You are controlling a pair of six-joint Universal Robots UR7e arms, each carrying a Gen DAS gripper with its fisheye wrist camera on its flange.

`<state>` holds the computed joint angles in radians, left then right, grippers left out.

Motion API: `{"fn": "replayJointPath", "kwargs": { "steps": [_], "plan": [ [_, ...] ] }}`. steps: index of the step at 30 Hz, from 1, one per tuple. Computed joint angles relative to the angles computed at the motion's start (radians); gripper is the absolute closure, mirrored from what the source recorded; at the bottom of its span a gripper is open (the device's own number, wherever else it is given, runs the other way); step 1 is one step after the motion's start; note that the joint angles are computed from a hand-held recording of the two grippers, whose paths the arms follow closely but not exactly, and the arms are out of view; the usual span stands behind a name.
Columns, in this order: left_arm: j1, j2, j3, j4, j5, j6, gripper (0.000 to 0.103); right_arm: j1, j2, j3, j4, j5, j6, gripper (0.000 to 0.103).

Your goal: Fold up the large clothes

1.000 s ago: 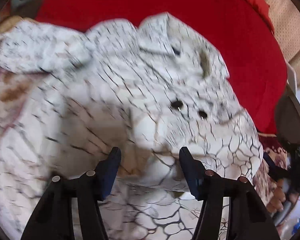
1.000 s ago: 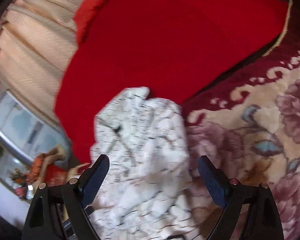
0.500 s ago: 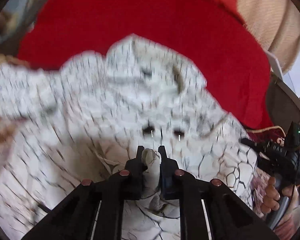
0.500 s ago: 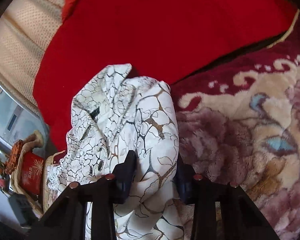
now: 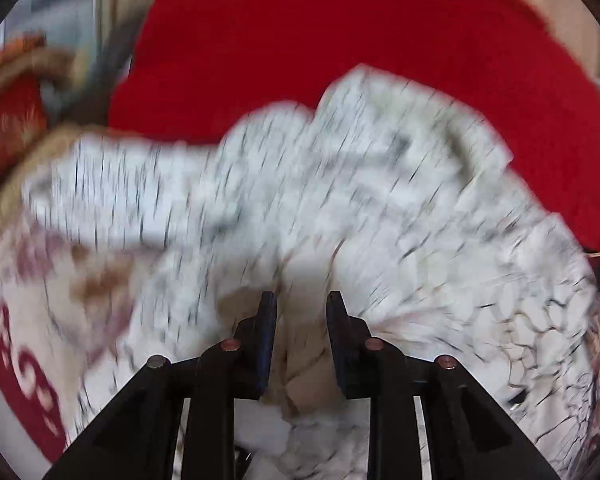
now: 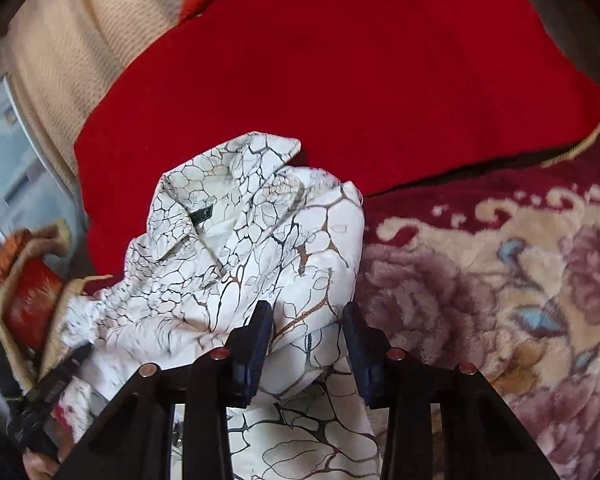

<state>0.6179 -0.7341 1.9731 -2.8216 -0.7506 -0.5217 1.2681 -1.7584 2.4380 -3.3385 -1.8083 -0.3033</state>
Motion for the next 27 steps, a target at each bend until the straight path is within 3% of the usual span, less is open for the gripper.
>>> {"fn": "replayJointPath", "kwargs": {
  "steps": [1, 3, 4, 6, 9, 10, 11, 13, 16, 18, 20, 22, 23, 24, 27],
  "plan": [
    [0.009, -0.02, 0.003, 0.033, -0.024, -0.039, 0.077, 0.024, 0.011, 0.013, -0.072, -0.03, -0.026, 0.063],
    [0.021, -0.051, 0.035, -0.026, -0.058, -0.052, 0.077, 0.047, 0.021, 0.033, -0.177, -0.037, -0.072, 0.061],
    [0.024, -0.057, 0.05, -0.065, -0.06, -0.045, 0.077, 0.054, 0.021, 0.049, -0.233, -0.014, -0.104, 0.054],
    [0.028, -0.069, 0.062, -0.081, -0.036, -0.062, 0.075, 0.061, 0.018, 0.069, -0.281, 0.03, -0.147, 0.051],
    [0.037, -0.059, 0.039, 0.01, -0.014, -0.087, 0.075, 0.069, 0.023, 0.069, -0.2, 0.063, -0.177, 0.051],
    [0.036, -0.055, 0.036, 0.029, -0.006, -0.086, 0.075, 0.066, 0.028, 0.055, -0.119, 0.063, -0.168, 0.052],
    [0.033, -0.042, 0.024, 0.046, 0.011, -0.081, 0.075, 0.072, 0.043, 0.036, -0.043, 0.032, -0.158, 0.052],
    [0.026, -0.036, 0.024, 0.054, 0.021, -0.071, 0.074, 0.096, 0.13, -0.006, 0.034, -0.114, -0.158, 0.051],
    [0.028, -0.068, 0.051, -0.008, -0.008, -0.082, 0.071, 0.13, 0.158, 0.003, -0.034, -0.171, -0.199, 0.051],
    [0.026, -0.092, 0.077, -0.083, 0.019, -0.094, 0.052, 0.123, 0.118, 0.018, -0.019, -0.119, -0.175, 0.051],
    [0.024, -0.112, 0.098, -0.153, 0.081, -0.109, 0.039, 0.089, 0.066, 0.041, -0.008, -0.023, -0.154, 0.051],
    [0.033, -0.134, 0.115, -0.217, 0.126, -0.119, 0.031, 0.08, 0.049, 0.052, -0.007, 0.022, -0.142, 0.051],
    [0.051, -0.15, 0.117, -0.247, 0.146, -0.127, 0.022, 0.08, 0.049, 0.056, -0.015, 0.033, -0.142, 0.051],
    [0.065, -0.165, 0.121, -0.261, 0.158, -0.14, 0.017, 0.088, 0.057, 0.053, -0.021, 0.029, -0.14, 0.051],
    [0.152, -0.195, 0.101, -0.312, 0.189, -0.175, 0.017, 0.105, 0.091, 0.048, -0.038, 0.019, -0.142, 0.051]
  ]
}}
